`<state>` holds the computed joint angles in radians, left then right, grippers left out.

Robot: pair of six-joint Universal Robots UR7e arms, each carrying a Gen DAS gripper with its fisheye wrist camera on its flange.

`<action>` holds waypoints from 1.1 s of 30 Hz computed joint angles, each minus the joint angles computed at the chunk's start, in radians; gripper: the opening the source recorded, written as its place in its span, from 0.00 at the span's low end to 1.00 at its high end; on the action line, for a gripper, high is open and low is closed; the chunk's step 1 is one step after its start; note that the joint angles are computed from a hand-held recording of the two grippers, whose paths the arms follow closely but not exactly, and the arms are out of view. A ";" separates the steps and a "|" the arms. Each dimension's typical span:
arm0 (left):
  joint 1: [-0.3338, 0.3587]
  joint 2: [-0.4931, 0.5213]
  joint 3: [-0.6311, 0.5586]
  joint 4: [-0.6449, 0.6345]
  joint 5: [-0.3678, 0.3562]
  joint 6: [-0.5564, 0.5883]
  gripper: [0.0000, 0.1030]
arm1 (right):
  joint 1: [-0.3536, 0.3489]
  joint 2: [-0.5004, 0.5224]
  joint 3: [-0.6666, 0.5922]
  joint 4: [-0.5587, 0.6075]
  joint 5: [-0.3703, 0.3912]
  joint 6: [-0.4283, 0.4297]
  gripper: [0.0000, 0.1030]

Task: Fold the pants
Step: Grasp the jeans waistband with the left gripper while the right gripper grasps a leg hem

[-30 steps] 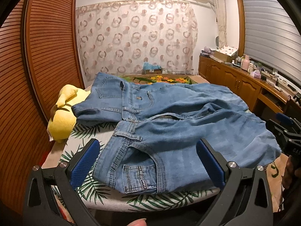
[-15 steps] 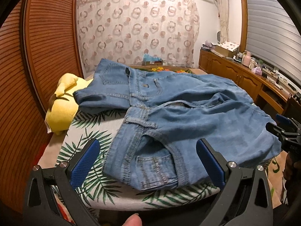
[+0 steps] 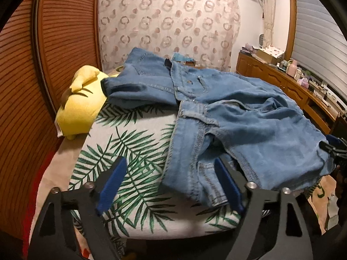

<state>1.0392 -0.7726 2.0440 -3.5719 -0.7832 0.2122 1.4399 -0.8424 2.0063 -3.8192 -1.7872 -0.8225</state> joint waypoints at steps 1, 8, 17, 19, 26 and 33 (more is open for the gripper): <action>0.006 -0.001 0.001 0.006 -0.001 -0.001 0.75 | -0.004 -0.017 0.012 0.000 -0.006 0.007 0.95; 0.045 -0.008 -0.005 0.064 -0.045 -0.036 0.61 | -0.032 -0.095 0.091 -0.061 -0.070 0.039 0.95; 0.050 -0.001 -0.009 0.090 -0.073 -0.028 0.50 | -0.006 -0.130 0.135 -0.069 -0.171 0.084 0.95; 0.050 0.002 -0.012 0.091 -0.073 -0.024 0.44 | -0.008 -0.152 0.154 -0.051 -0.182 0.103 0.95; 0.041 0.009 -0.018 0.086 -0.076 -0.014 0.22 | -0.008 -0.211 0.154 0.094 -0.166 0.220 0.89; 0.008 -0.016 -0.008 0.039 -0.102 0.006 0.16 | -0.009 -0.252 0.169 0.185 -0.133 0.268 0.82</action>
<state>1.0472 -0.7888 2.0359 -3.5330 -0.8848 0.2186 1.4306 -1.0949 2.1755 -3.6339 -1.9206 -0.5543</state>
